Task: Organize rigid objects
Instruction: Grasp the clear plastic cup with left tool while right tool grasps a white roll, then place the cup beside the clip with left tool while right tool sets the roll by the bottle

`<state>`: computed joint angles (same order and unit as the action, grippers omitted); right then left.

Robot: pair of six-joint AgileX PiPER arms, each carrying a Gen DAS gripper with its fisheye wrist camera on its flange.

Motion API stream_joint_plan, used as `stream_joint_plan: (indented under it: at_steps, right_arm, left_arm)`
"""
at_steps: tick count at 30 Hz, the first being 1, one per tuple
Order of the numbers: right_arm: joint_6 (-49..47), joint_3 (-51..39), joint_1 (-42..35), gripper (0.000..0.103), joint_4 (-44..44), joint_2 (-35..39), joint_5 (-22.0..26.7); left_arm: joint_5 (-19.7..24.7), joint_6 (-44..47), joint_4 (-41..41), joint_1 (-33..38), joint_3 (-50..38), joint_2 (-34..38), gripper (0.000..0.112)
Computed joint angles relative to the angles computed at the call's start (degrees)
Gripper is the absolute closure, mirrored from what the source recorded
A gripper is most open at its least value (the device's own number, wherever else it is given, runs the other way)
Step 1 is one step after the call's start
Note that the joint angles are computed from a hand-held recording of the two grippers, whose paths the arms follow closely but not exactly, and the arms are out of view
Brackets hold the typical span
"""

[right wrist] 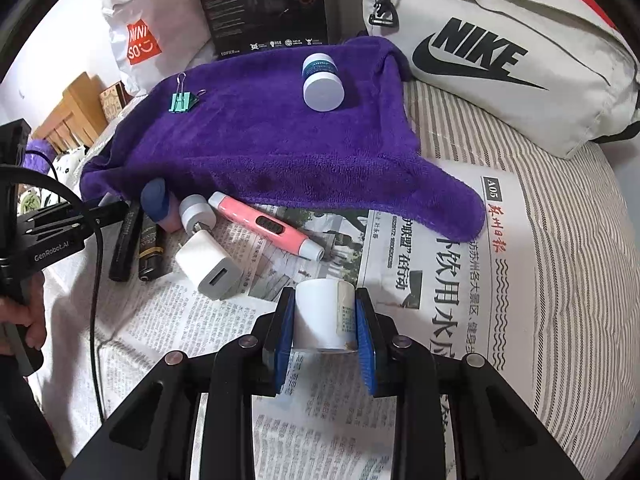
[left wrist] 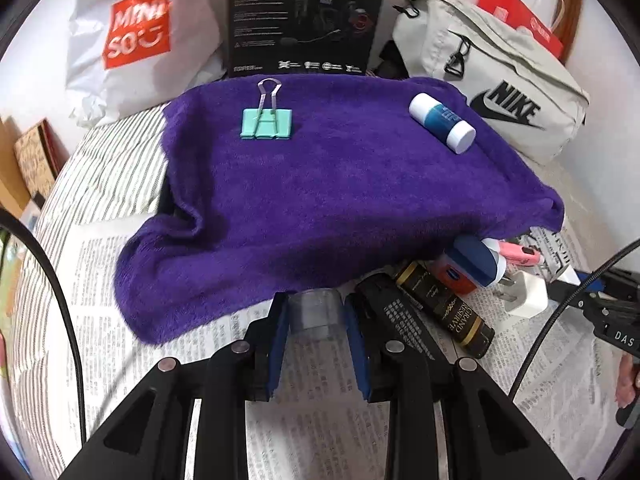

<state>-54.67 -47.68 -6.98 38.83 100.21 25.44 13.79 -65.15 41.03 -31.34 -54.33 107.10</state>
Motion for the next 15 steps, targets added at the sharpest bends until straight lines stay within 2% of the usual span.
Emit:
stream_joint_plan:
  at_steps: [3,6,8,15]
  right_arm:
    - [0.53,-0.04,-0.45,0.074,-0.57,-0.98,1.55]
    - [0.46,0.01,-0.43,0.074,-0.74,-2.14,2.23]
    - [-0.15,-0.21,-0.6,0.074,0.27,-2.28,2.9]
    - [-1.42,-0.95,-0.72,0.074,1.97,-2.89,4.82]
  left_arm:
    - [-2.69,-0.84,-0.05,0.87,3.18,-2.05,0.085]
    - [-3.54,-2.58,1.5,1.23,5.51,-4.33,0.085]
    - [-2.83,-4.29,3.15,0.96,6.48,-5.68,0.085]
    - [-1.43,-2.26,1.05,0.26,7.42,-8.07,0.085]
